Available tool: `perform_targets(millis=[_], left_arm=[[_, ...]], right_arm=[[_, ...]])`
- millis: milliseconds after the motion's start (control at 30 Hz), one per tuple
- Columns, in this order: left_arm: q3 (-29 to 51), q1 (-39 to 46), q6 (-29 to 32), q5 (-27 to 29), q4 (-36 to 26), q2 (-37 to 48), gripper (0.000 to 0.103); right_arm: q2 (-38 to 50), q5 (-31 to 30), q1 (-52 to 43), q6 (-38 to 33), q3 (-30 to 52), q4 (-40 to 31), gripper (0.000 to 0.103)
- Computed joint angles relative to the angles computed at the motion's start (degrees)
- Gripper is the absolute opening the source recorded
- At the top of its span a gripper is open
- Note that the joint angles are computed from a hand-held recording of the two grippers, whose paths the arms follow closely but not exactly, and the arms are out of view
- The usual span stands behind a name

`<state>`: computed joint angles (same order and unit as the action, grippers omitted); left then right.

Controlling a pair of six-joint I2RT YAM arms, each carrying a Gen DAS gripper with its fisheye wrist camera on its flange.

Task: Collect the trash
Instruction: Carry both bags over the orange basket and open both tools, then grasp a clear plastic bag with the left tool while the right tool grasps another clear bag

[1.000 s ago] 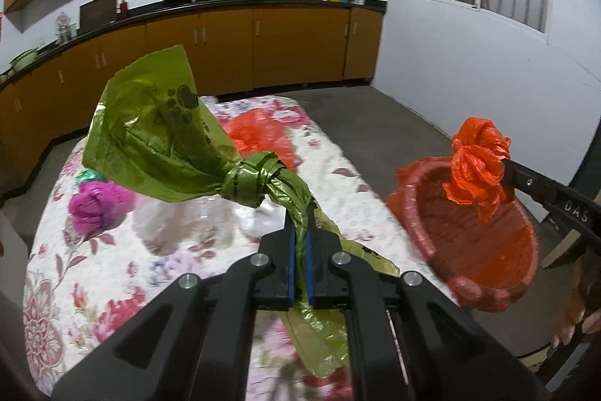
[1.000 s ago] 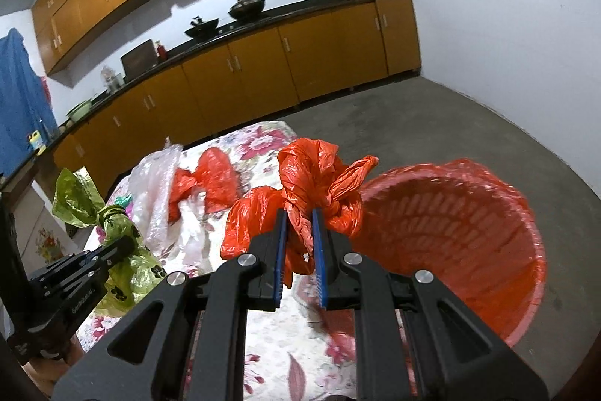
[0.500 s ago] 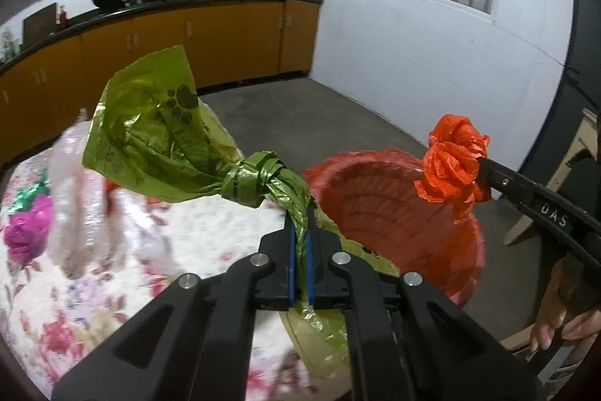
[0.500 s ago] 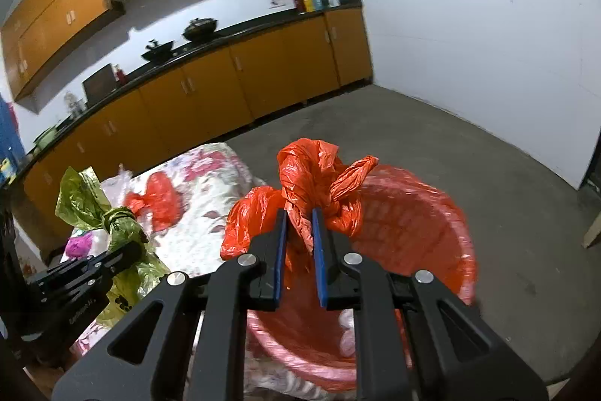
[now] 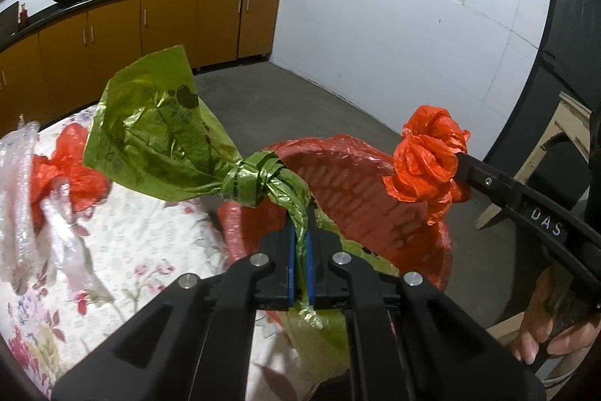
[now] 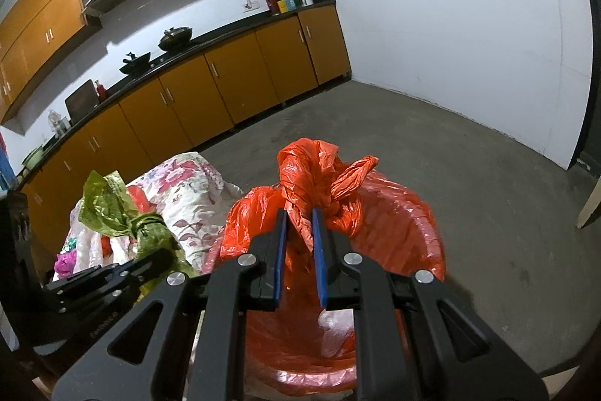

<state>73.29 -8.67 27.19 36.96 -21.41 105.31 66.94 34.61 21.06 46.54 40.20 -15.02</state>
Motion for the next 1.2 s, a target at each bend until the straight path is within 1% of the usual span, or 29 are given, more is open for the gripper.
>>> perform_targets(millis=[167, 367, 433, 467, 500, 600, 733, 833, 900, 967, 1067, 1200], left_arm=[[-0.2, -2.2, -0.5, -0.6, 0.4, 0.5, 0.007], [-1.2, -4.9, -1.6, -1.8, 2.1, 0.9, 0.01], [-1.1, -5.2, -1.6, -2.3, 2.0, 1.6, 0.02], [-0.8, -5.2, -1.6, -2.4, 1.9, 1.9, 0.028], [-1.1, -5.2, -1.5, -2.6, 2.2, 2.1, 0.033], [-1.8, -4.7, -0.7, -3.1, 2.3, 2.6, 0.04], [-2.4, -3.7, -0.6, -3.8, 2.7, 2.7, 0.045], [-2.9, -1.8, -0.5, -4.5, 3.5, 2.1, 0.05], [-4.5, 0.1, -1.2, -5.9, 6.1, 0.8, 0.059], [-6.0, 1.8, -1.8, -7.1, 8.5, -0.2, 0.063], [-5.3, 4.7, -1.8, -8.0, 9.2, 0.1, 0.064], [-4.2, 8.6, -1.7, -9.5, 9.9, 1.1, 0.064]], right_arm=[[-1.0, -0.4, -0.7, 0.6, -0.7, -0.1, 0.014], [-1.1, -0.7, -1.5, 0.5, -1.1, 0.9, 0.014], [-1.3, -1.3, -2.1, 0.6, -1.8, 1.7, 0.015], [-1.5, -1.3, -2.1, 0.8, -2.1, 1.8, 0.016], [-1.7, -1.5, -2.2, 0.9, -2.5, 2.1, 0.017], [-2.2, -1.8, -2.4, 1.5, -3.2, 1.8, 0.021], [-3.0, -1.1, -1.9, 2.1, -3.5, 1.3, 0.031], [-2.8, -0.8, -1.7, 1.7, -2.7, 1.0, 0.034], [-2.3, -0.5, -1.3, 1.3, -2.0, 0.9, 0.038], [-1.2, 0.1, -0.3, 0.8, -1.0, 1.3, 0.043], [0.9, 0.4, 1.4, -0.1, 0.6, 2.1, 0.048], [4.1, -0.3, 3.1, -1.2, 2.8, 3.1, 0.05]])
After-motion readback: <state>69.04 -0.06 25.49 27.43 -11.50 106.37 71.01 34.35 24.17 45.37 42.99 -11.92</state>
